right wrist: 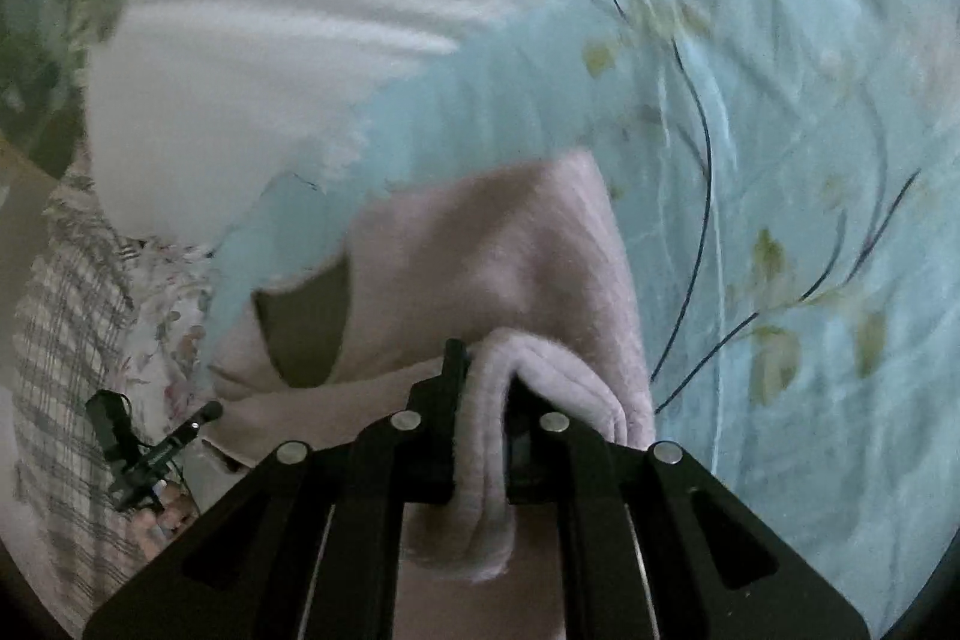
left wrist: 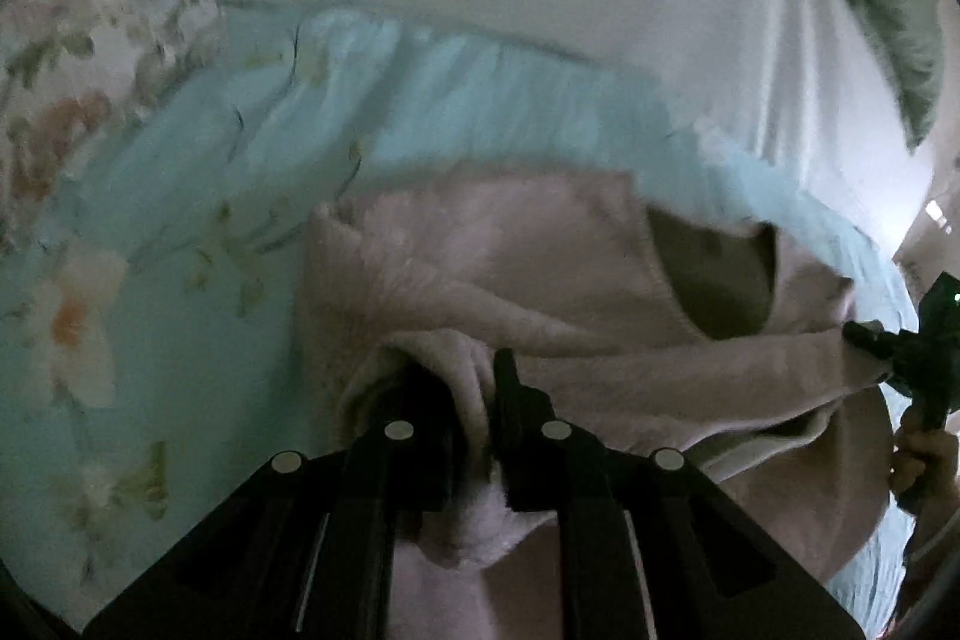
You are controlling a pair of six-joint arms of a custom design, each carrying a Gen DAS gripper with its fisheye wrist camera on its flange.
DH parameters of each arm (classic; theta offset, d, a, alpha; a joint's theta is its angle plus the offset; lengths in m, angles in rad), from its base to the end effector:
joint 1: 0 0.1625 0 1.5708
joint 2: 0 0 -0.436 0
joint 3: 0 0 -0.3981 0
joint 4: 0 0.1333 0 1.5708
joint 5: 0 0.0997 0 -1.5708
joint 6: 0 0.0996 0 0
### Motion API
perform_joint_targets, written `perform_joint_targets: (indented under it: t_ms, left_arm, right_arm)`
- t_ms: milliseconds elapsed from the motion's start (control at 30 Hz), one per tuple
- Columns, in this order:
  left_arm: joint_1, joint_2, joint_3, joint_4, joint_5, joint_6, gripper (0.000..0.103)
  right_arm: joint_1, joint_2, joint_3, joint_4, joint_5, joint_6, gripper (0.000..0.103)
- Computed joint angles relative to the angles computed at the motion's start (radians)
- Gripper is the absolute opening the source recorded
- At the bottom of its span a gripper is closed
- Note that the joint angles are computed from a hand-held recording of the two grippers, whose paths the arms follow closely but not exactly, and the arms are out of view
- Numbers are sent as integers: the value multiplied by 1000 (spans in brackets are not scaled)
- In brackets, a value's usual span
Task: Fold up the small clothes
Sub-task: 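Lift the hem end with both grippers and fold it over toward the collar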
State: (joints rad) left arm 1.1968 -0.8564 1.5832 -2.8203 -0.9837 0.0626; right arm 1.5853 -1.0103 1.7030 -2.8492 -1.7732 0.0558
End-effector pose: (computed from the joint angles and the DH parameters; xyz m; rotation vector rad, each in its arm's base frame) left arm -0.0843 -0.7306 0.2053 0.3487 2.5180 -0.7883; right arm 0.1231 -0.6734 0.2514 -0.1455 -2.8356 0.8653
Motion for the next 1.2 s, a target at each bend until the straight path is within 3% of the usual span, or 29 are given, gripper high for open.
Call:
perform_joint_targets:
  t_ms: [100, 133, 167, 200, 233, 333, 433, 500, 567, 667, 767, 900, 1000, 1200]
  left_arm:
    - [31, -24, 5, 22, -87, -52, 16]
    - [28, -44, 29, 13, -87, -62, 21]
    - [20, -62, 57, -7, -72, -63, 35]
    - [7, -81, 92, -41, -52, -56, 46]
    - [-18, -117, 164, -104, -34, -38, 49]
    - [-60, -180, 281, -139, -89, -20, 49]
    - [-91, -179, 333, -106, -139, 9, 51]
    - [-102, -138, 310, -50, -128, 16, 51]
    - [-111, -70, 253, -2, -69, 22, 51]
    - [-92, 17, 131, 37, -22, 19, 51]
    - [-73, 79, 2, 39, 34, 31, 52]
    - [-54, 90, -72, 3, 108, -14, 51]
    - [-23, 8, -1, -35, 46, -84, 51]
    - [-39, -225, 372, -206, -35, -167, 52]
  right_arm:
    - [-24, -44, 52, -50, 87, 33, 16]
    - [-24, -64, 76, -78, 93, 32, 27]
    - [-19, -94, 114, -129, 87, 23, 39]
    - [-11, -109, 136, -164, 75, 14, 43]
    - [4, -127, 167, -211, 51, -4, 46]
    - [45, -158, 231, -247, 55, -80, 46]
    - [95, -125, 219, -104, 49, -176, 46]
    - [129, -65, 169, -5, -32, -218, 46]
    - [145, 7, 96, 88, -118, -228, 46]
    - [132, 98, -20, 115, -209, -210, 43]
    - [112, 139, -98, 14, -246, -182, 43]
    - [85, 109, -58, -225, -249, -79, 45]
    - [78, 50, 31, -289, -212, -49, 50]
    - [114, -40, 259, -360, -124, -64, 59]
